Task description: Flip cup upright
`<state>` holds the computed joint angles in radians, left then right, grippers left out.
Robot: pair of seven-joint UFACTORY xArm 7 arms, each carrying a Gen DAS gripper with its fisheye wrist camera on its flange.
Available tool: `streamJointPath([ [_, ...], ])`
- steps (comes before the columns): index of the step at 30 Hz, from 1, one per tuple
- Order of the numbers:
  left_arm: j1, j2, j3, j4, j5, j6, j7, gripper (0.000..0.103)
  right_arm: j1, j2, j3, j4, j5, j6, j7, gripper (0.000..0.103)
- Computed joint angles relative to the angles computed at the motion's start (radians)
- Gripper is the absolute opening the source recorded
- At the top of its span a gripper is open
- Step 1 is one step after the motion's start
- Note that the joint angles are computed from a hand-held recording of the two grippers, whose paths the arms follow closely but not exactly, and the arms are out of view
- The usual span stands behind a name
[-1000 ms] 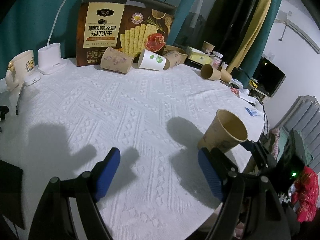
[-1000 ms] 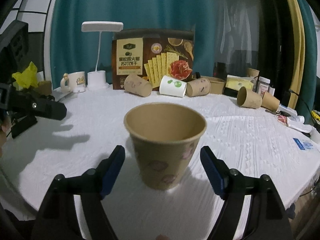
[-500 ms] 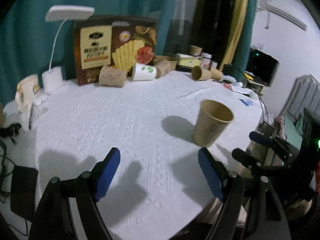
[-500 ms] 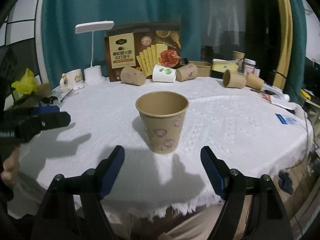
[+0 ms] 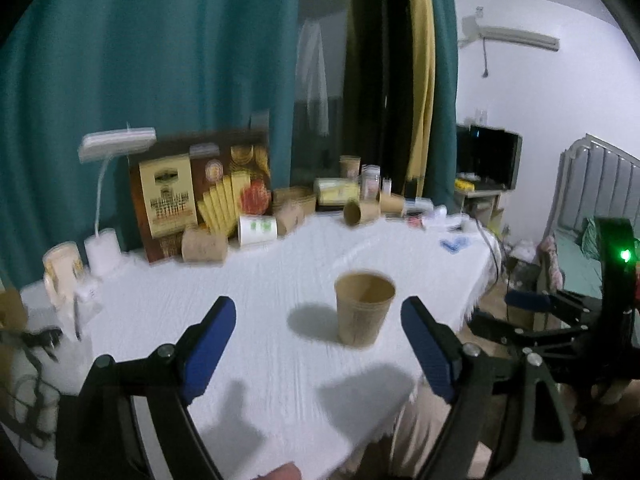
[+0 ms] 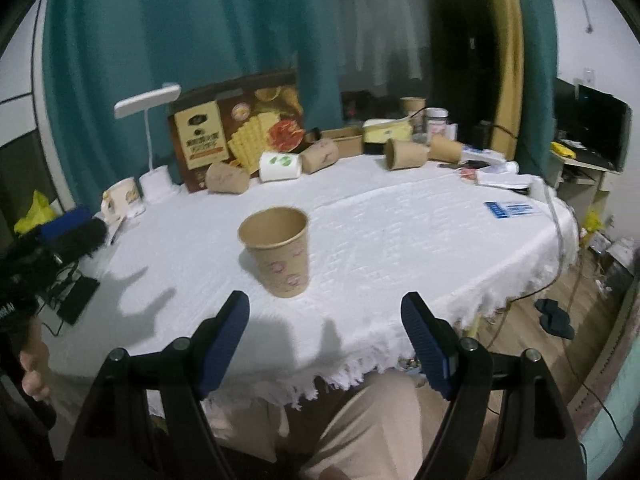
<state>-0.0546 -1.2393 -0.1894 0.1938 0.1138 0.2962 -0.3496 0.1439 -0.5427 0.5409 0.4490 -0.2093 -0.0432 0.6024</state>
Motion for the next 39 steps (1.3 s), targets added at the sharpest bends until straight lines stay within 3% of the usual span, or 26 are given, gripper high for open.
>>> streamJointPath([
  [6, 0.026, -0.006, -0.032, 0.06, 0.02, -0.038, -0.004, 0.088, 0.053, -0.12, -0.086, -0.008, 0.019, 0.042, -0.014, 0.078],
  [13, 0.057, 0.001, -0.043, 0.09, 0.022, -0.076, -0.019, 0.092, 0.059, -0.194, -0.107, 0.023, 0.025, 0.057, -0.038, 0.081],
  [39, 0.058, 0.016, 0.015, 0.061, -0.009, -0.095, 0.016, 0.094, 0.046, -0.122, -0.066, 0.1, 0.019, 0.058, -0.066, 0.081],
])
